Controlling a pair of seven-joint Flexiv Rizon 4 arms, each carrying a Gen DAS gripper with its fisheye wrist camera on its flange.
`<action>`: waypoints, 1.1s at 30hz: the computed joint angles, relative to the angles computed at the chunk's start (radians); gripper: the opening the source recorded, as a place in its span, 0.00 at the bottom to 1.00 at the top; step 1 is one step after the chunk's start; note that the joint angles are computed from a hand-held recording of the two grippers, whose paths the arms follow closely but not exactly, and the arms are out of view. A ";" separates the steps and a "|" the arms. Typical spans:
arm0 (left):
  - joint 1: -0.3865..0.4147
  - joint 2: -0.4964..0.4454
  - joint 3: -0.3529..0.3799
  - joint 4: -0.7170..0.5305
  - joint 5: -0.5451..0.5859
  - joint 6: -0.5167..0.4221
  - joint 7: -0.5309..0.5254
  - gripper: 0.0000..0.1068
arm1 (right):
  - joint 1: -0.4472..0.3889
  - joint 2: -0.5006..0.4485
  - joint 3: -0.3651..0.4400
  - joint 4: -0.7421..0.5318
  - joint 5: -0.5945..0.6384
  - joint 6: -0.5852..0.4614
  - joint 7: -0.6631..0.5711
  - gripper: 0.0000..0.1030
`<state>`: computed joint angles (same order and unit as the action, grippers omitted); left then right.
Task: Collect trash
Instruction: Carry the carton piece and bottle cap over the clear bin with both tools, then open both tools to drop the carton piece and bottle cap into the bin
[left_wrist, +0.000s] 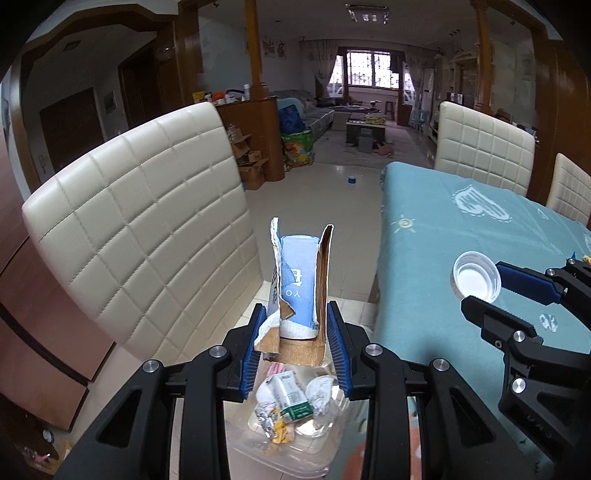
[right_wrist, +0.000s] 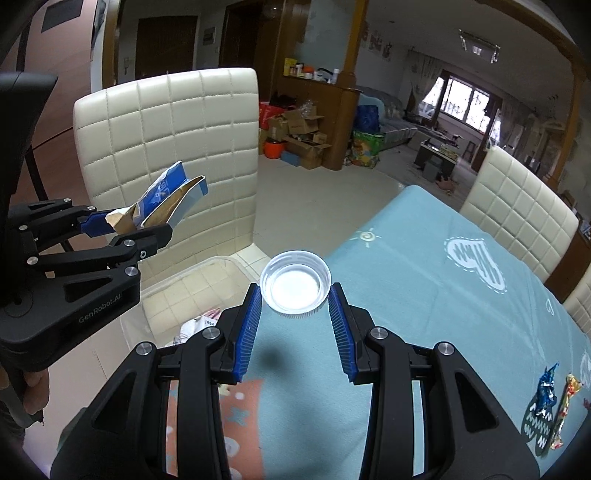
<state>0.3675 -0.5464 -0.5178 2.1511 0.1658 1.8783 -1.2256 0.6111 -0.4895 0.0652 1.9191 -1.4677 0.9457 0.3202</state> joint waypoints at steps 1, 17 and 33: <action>0.011 -0.003 -0.001 0.000 0.002 0.000 0.002 0.31 | 0.001 -0.012 0.000 -0.013 0.004 0.005 -0.009 0.38; 0.012 -0.049 0.032 -0.034 -0.034 -0.023 0.025 0.31 | 0.038 -0.086 -0.044 -0.095 0.066 0.052 -0.098 0.38; 0.044 -0.073 0.006 -0.039 -0.057 -0.039 0.047 0.74 | 0.054 -0.122 -0.066 -0.131 0.110 0.071 -0.140 0.38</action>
